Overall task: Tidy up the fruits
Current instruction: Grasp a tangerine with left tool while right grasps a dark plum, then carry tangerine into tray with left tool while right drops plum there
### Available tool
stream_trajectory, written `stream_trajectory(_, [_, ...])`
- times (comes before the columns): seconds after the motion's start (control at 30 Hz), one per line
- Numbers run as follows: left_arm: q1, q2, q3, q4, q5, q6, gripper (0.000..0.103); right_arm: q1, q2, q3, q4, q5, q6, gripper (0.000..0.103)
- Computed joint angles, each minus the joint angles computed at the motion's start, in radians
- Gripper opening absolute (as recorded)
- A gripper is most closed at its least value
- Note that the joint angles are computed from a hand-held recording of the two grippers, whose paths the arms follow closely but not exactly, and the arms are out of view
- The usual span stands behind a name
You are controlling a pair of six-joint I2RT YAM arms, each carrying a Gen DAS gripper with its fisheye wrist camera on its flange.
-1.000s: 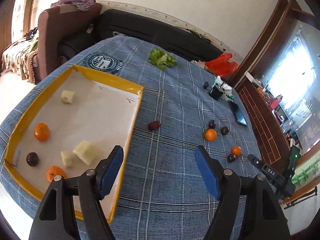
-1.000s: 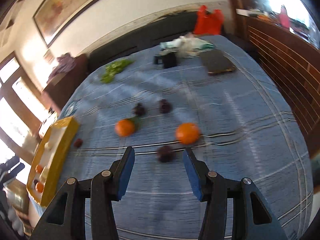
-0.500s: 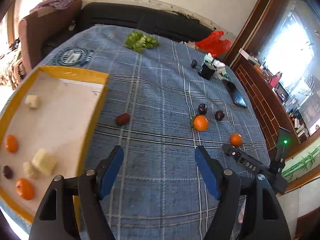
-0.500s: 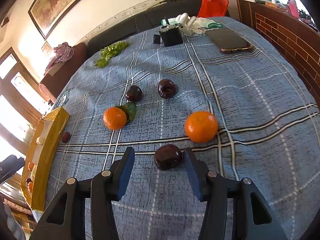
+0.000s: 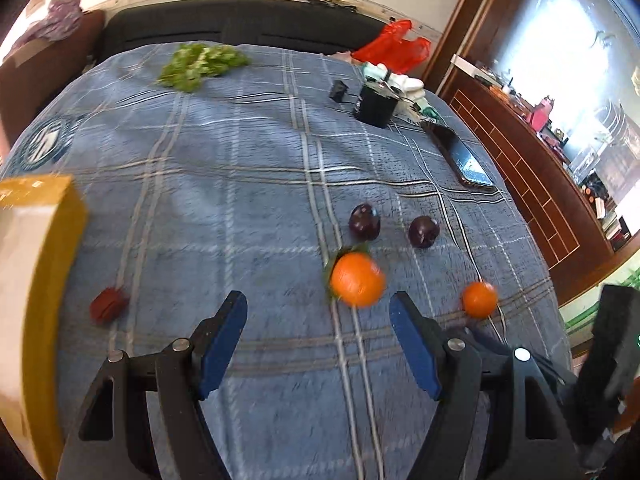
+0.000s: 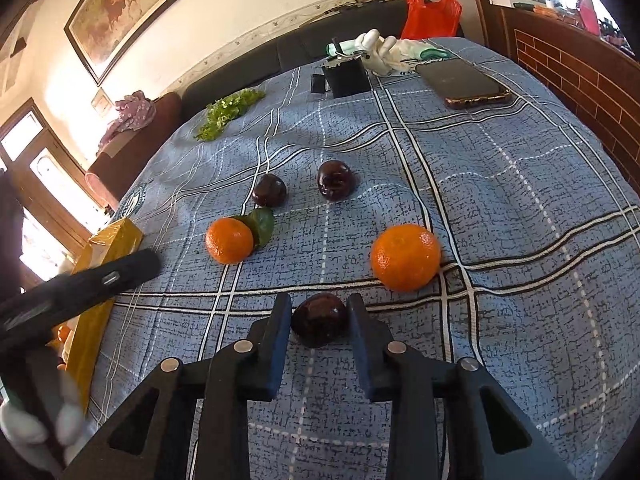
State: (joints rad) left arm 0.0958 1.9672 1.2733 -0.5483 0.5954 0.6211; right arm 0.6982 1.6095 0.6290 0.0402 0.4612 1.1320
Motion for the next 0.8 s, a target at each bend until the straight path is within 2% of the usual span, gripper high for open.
stream_trajectory(0.23, [-0.092,0.039,-0.005,0.059,-0.035,-0.025,0.072,-0.015,-0.004,-0.02,0.042,-0.035,-0.002,0.032])
stream_trajectory(0.37, [-0.13,0.055,-0.027,0.101,-0.08,-0.02,0.072,-0.009,0.006,-0.001,0.019,-0.026,-0.006,0.032])
stream_trajectory(0.4, [-0.138,0.03,-0.07,0.159,-0.095,-0.021,0.07,-0.011,0.006,0.0,0.02,-0.028,-0.009,0.032])
stream_trajectory(0.43, [-0.147,0.021,-0.088,0.181,-0.112,-0.02,0.055,-0.011,0.006,-0.001,0.02,-0.028,-0.009,0.032])
stream_trajectory(0.47, [-0.155,0.008,-0.112,0.213,-0.13,-0.022,0.047,-0.01,0.006,-0.002,0.02,-0.028,-0.009,0.032])
stream_trajectory(0.5, [-0.161,-0.006,-0.139,0.247,-0.15,-0.019,0.035,-0.01,0.007,0.0,0.018,-0.027,-0.01,0.032])
stream_trajectory(0.8, [-0.092,-0.076,-0.165,0.191,-0.09,-0.014,0.034,-0.013,0.003,-0.003,0.015,-0.019,-0.014,0.031])
